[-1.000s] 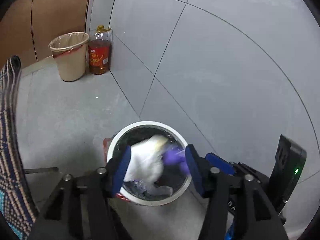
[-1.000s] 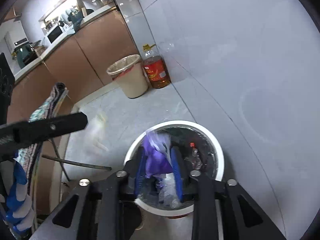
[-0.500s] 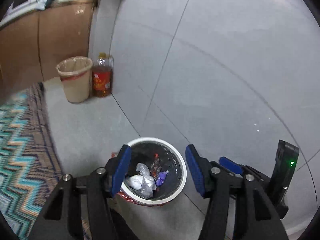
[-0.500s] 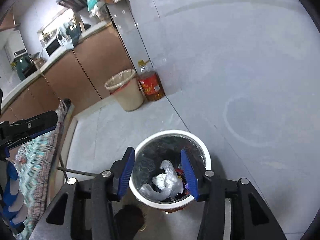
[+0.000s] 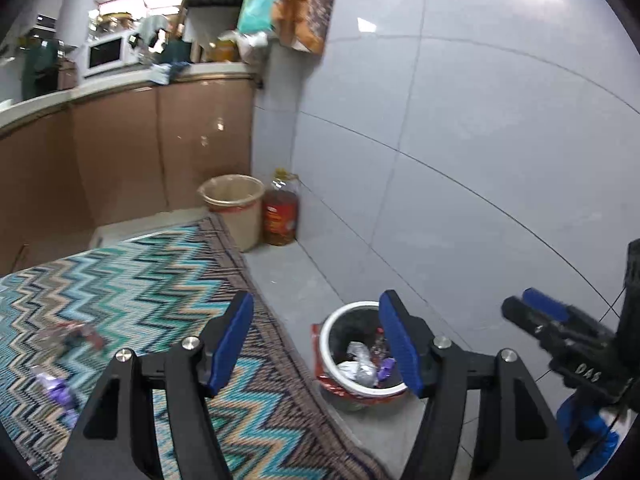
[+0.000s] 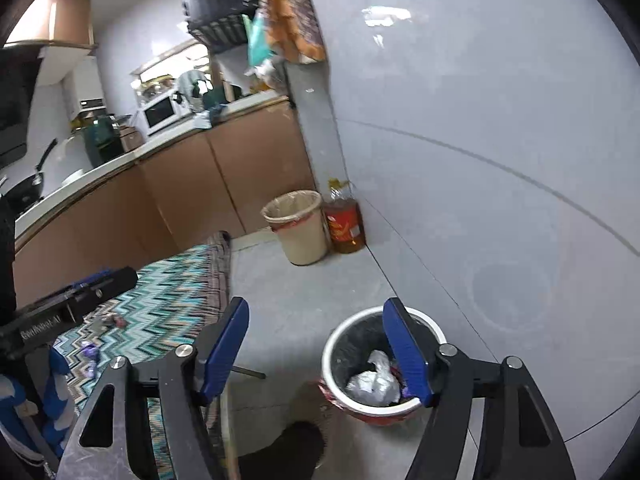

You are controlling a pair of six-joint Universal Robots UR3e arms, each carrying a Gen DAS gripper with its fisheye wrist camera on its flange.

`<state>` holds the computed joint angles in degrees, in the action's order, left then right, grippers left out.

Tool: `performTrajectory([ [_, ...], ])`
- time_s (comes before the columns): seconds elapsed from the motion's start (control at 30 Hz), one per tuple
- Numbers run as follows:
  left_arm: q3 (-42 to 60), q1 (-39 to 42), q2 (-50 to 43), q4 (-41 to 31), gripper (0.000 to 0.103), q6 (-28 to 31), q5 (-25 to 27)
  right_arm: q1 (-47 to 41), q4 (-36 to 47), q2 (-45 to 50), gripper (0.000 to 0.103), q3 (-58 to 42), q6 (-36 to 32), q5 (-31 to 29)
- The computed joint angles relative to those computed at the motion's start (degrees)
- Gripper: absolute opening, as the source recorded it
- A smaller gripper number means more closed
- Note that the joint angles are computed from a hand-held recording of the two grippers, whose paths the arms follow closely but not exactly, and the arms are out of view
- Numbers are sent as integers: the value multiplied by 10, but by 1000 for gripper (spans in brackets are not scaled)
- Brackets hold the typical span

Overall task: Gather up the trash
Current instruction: 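Move both tools back toward the last trash on the blanket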

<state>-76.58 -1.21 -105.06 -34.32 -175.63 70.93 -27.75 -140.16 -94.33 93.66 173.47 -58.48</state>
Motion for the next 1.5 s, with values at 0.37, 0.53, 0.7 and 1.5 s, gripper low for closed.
performTrajectory([
  [0.37, -186, 86, 174, 76, 65, 19, -9, 75, -17, -51, 77, -15, 16, -45],
  [0.53, -238, 122, 229, 84, 66, 27, -22, 109, -22, -59, 77, -14, 20, -65],
  [0.7, -280, 160, 277, 80, 67, 33, -40, 138, -26, -72, 77, -4, 28, -77],
  [1.5, -376, 319, 308, 76, 68, 65, -81, 262, -48, 26, 78, -71, 26, -115],
])
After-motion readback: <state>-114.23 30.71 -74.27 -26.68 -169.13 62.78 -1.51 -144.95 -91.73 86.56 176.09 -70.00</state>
